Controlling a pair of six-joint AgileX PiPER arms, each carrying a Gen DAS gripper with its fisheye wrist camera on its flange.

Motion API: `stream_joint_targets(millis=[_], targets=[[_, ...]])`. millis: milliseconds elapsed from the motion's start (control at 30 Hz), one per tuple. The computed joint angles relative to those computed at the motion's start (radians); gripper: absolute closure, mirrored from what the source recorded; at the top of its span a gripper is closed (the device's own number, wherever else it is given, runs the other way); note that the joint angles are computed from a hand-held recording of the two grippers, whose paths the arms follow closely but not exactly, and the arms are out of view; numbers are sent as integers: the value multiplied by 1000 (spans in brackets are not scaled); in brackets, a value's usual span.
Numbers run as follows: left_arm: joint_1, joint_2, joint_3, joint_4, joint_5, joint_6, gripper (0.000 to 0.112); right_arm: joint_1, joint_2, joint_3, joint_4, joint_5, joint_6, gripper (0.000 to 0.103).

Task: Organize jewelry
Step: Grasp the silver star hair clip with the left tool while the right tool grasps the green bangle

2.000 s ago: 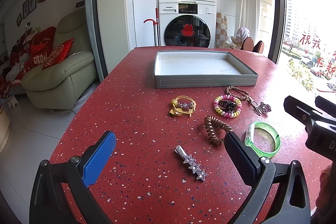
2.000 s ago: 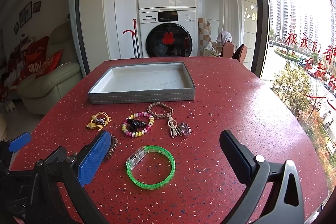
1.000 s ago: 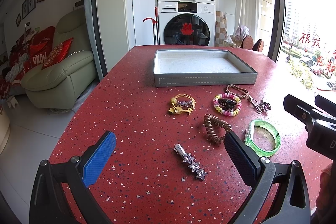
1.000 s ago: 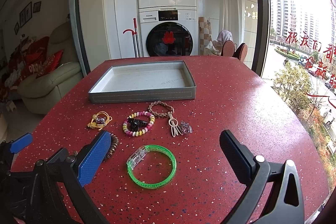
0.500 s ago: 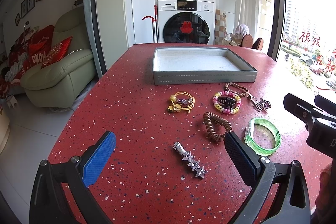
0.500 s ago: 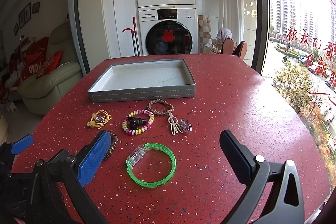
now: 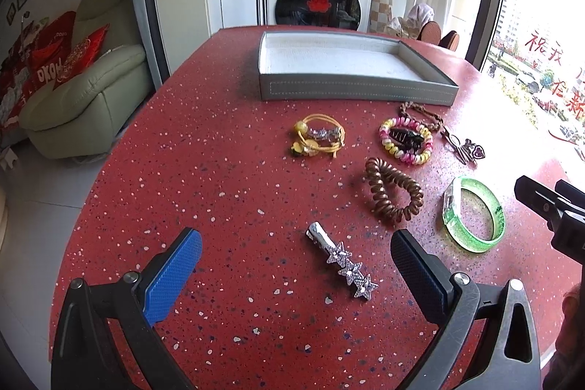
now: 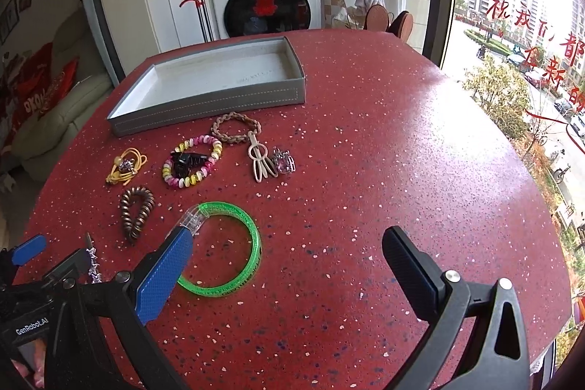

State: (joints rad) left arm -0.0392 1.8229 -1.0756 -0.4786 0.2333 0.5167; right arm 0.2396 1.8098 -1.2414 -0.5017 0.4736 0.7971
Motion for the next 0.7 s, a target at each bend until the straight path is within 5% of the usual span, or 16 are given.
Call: stream_joint_targets(millis=[300, 500, 700], targets=[[-8, 31, -43, 63, 108, -70, 9, -20, 108, -130, 202, 125, -206, 2], [-31, 50, -61, 184, 126, -185, 12, 3, 163, -192, 194, 184, -234, 22], [-52, 35, -52, 262, 107, -230, 41, 14, 163, -208, 200, 203, -258, 48]])
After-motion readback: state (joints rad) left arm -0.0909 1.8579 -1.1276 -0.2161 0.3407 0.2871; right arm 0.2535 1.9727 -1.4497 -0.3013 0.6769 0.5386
